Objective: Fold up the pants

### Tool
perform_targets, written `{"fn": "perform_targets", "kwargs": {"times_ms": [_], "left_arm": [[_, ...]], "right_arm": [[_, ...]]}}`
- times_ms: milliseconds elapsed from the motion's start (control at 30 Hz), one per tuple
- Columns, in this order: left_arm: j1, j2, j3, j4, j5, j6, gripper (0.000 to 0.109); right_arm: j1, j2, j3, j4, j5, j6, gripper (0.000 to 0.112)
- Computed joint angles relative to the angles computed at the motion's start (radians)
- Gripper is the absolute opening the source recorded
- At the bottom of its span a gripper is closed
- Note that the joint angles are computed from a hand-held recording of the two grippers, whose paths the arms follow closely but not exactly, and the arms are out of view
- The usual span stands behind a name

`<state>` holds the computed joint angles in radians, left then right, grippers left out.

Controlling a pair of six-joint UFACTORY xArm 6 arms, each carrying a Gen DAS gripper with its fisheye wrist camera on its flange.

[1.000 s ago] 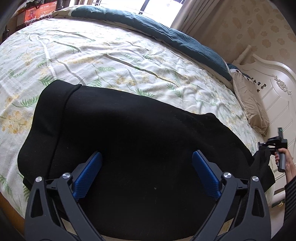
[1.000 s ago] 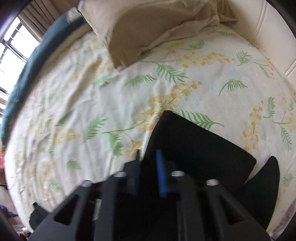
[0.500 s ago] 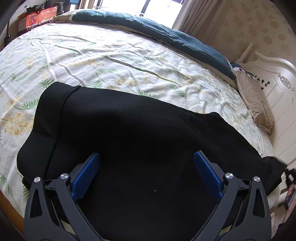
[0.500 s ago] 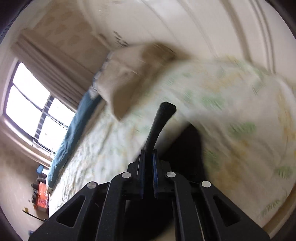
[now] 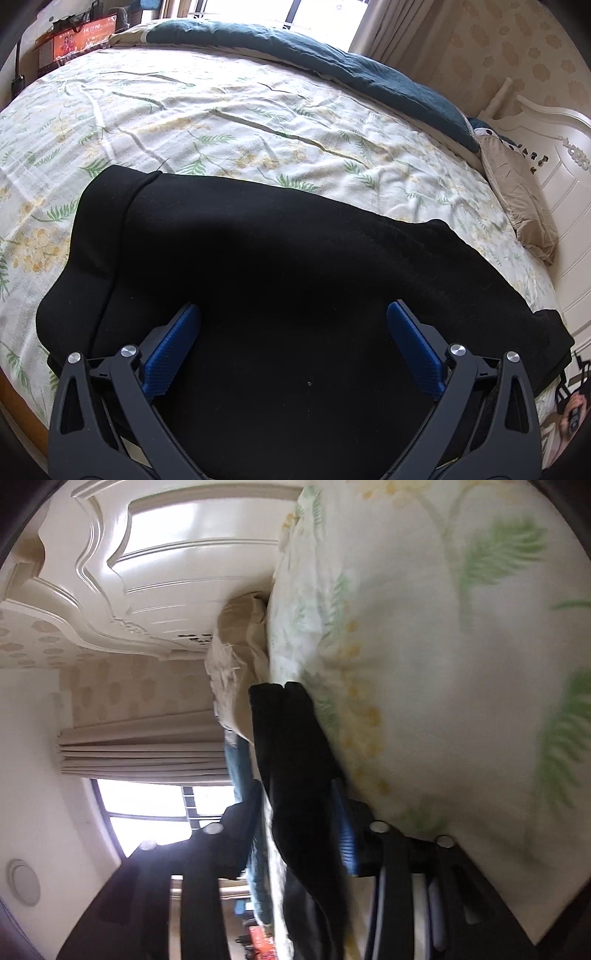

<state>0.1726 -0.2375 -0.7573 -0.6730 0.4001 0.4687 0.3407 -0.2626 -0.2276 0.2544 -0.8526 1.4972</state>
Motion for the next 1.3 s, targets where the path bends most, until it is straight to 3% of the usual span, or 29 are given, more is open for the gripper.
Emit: {"fn": "perform_targets", "kwargs": {"times_ms": [100, 200, 267, 433, 500, 567, 600, 700, 833, 900, 967, 1067, 1133, 1167, 1233, 1300], "left_arm": [[0.002, 0.0, -0.002, -0.008, 0.004, 0.0, 0.1], [0.003, 0.001, -0.002, -0.016, 0.003, 0.001, 0.1], [-0.001, 0.005, -0.004, 0.006, -0.002, -0.018, 0.1], [0.001, 0.004, -0.005, 0.021, 0.002, -0.016, 0.1], [0.003, 0.001, -0.002, -0.002, 0.003, 0.008, 0.1], [0.002, 0.002, -0.002, 0.001, 0.0, 0.009, 0.1], [0.001, 0.001, 0.0, 0.011, -0.004, 0.001, 0.1], [-0.002, 0.0, 0.005, 0.049, -0.015, -0.021, 0.1], [-0.009, -0.002, 0.015, 0.104, -0.036, -0.052, 0.1], [-0.012, -0.002, 0.016, 0.123, -0.04, -0.06, 0.1], [-0.014, -0.001, 0.015, 0.129, -0.039, -0.058, 0.1], [-0.012, -0.003, 0.014, 0.111, -0.033, -0.048, 0.1], [-0.011, -0.003, 0.011, 0.102, -0.025, -0.043, 0.1], [-0.009, -0.003, 0.008, 0.097, -0.019, -0.04, 0.1], [-0.007, -0.005, 0.007, 0.076, -0.011, -0.03, 0.1], [-0.004, -0.004, 0.003, 0.059, -0.005, -0.023, 0.1]], "right_arm": [[0.05, -0.058, -0.008, 0.077, 0.088, 0.02, 0.045], [0.079, 0.005, -0.023, 0.057, 0.002, 0.126, 0.047], [0.084, 0.051, -0.049, 0.097, -0.013, 0.115, 0.048], [0.145, 0.157, -0.11, 0.369, -0.156, 0.074, 0.048], [0.177, 0.143, -0.136, 0.486, -0.145, -0.025, 0.047], [0.169, 0.121, -0.145, 0.516, -0.121, -0.121, 0.031], [0.14, 0.09, -0.142, 0.483, -0.062, -0.171, 0.015], [0.128, 0.01, -0.14, 0.526, 0.072, -0.359, 0.01], [0.17, -0.067, -0.149, 0.797, 0.184, -0.755, 0.009], [0.153, -0.066, -0.141, 0.81, 0.224, -0.793, 0.007], [0.193, -0.075, -0.167, 0.936, 0.204, -0.888, 0.011], [0.286, -0.05, -0.252, 1.25, -0.018, -1.131, 0.032], [0.313, -0.086, -0.267, 1.332, -0.078, -1.219, 0.034], [0.312, -0.11, -0.265, 1.313, -0.053, -1.246, 0.034], [0.285, -0.15, -0.261, 1.239, 0.081, -1.286, 0.034], [0.218, -0.172, -0.226, 1.049, 0.281, -1.16, 0.034]]}}
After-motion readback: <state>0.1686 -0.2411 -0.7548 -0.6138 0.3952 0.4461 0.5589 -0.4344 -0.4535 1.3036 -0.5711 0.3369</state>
